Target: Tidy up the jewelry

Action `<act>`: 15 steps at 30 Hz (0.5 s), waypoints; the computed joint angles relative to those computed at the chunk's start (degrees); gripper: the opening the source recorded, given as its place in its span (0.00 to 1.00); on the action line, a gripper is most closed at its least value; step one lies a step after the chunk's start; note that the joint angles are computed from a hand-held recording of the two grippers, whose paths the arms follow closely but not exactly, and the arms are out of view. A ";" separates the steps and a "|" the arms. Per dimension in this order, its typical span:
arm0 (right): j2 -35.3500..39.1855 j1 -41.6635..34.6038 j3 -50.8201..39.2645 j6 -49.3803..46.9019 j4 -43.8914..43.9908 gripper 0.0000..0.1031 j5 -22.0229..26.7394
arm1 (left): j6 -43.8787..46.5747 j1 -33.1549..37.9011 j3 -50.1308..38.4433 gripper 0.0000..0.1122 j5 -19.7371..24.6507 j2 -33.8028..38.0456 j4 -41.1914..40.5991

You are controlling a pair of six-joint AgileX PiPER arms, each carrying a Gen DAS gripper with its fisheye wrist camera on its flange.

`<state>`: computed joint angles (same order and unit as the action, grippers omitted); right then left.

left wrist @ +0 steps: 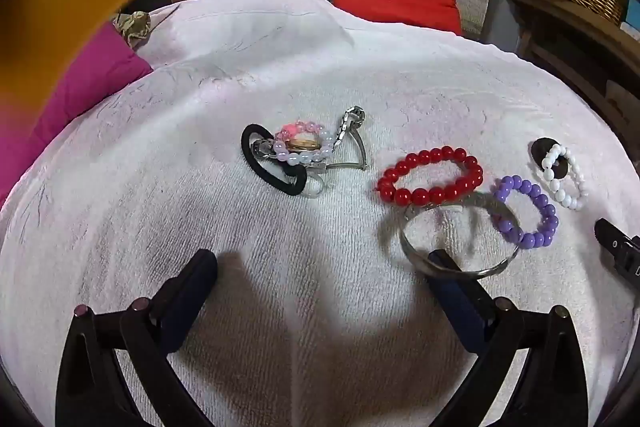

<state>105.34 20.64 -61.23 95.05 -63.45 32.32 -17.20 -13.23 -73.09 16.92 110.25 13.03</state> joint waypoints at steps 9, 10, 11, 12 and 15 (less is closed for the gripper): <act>-0.04 0.01 -0.41 -1.64 1.48 1.00 0.38 | 2.08 0.22 -1.69 0.92 1.76 0.49 -2.39; -0.13 0.04 -0.42 -1.73 1.57 1.00 0.44 | 2.14 0.24 -1.85 0.92 1.81 0.63 -2.43; -0.20 0.04 -0.50 -2.05 1.86 1.00 0.50 | 2.22 0.29 -1.73 0.92 1.61 0.59 -2.44; -0.37 -0.01 -0.34 -1.99 1.76 1.00 0.47 | 2.45 0.35 -1.85 0.92 1.66 0.71 -2.64; -0.06 0.14 -0.49 -1.56 1.73 1.00 0.79 | 2.40 0.34 -2.19 0.92 1.79 0.93 -2.49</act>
<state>105.28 20.78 -61.71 93.48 -61.71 33.12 -14.80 -12.89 -75.28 18.71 111.18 10.55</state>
